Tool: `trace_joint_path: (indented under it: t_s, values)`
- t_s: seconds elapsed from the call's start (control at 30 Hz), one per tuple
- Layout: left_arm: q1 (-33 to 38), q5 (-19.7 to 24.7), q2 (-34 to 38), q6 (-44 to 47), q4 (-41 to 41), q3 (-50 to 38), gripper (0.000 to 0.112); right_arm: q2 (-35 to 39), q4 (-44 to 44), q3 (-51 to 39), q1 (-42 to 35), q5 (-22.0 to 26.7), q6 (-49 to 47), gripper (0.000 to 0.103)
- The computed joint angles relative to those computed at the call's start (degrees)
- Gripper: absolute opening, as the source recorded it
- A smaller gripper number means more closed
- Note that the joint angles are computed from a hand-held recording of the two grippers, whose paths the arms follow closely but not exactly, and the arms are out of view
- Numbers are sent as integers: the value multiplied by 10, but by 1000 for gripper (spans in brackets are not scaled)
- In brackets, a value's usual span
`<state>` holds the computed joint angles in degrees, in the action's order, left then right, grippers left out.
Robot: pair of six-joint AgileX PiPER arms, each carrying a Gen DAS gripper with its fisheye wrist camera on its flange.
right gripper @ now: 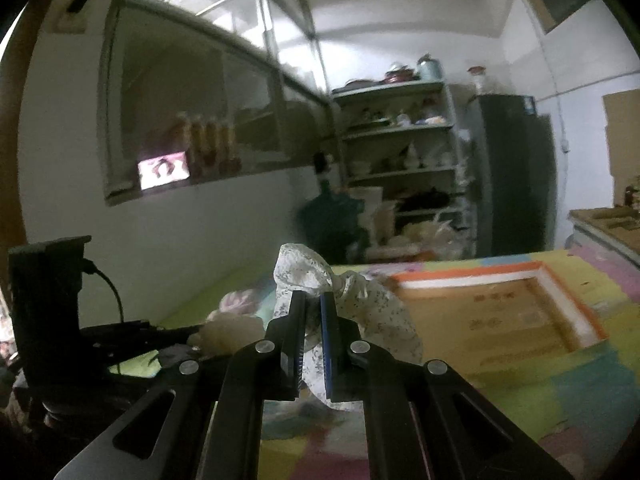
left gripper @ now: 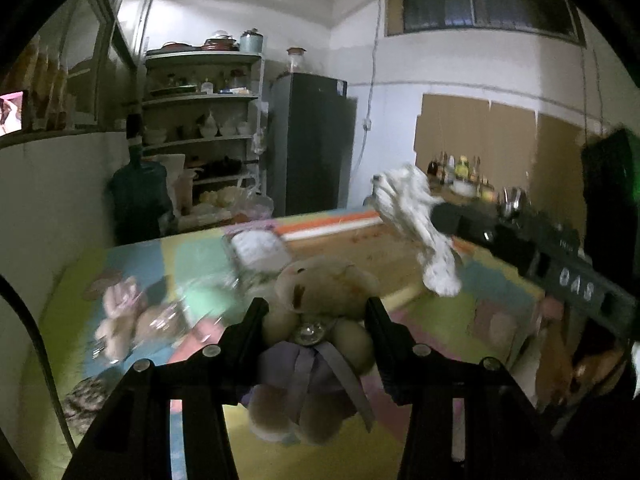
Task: Organize soft objects
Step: 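Grasp the purple-dressed teddy bear with the left gripper while the right gripper grasps the white lace cloth, then carry the bear and lace cloth into the cardboard box and open both grippers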
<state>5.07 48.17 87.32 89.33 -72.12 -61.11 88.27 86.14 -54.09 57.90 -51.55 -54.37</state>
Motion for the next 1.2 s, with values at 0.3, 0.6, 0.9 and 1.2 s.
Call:
trace_joint_path:
  t_s: [0.3,0.6,0.9,1.2]
  values:
    - [-166,-143,40,-221,77,-79,50,-115,25,103,-53,-44,-27,7]
    - [-301,-245,134,-500,281,-181,49,-190,13,170,-222,81,-61,7]
    - [-366,-252,243,-744,498,-283,49,-130,1,148,-387,260,-65,7]
    - [-373,-199,314,-831,574,-362,49,-60,46,114,-455,354,-116,8]
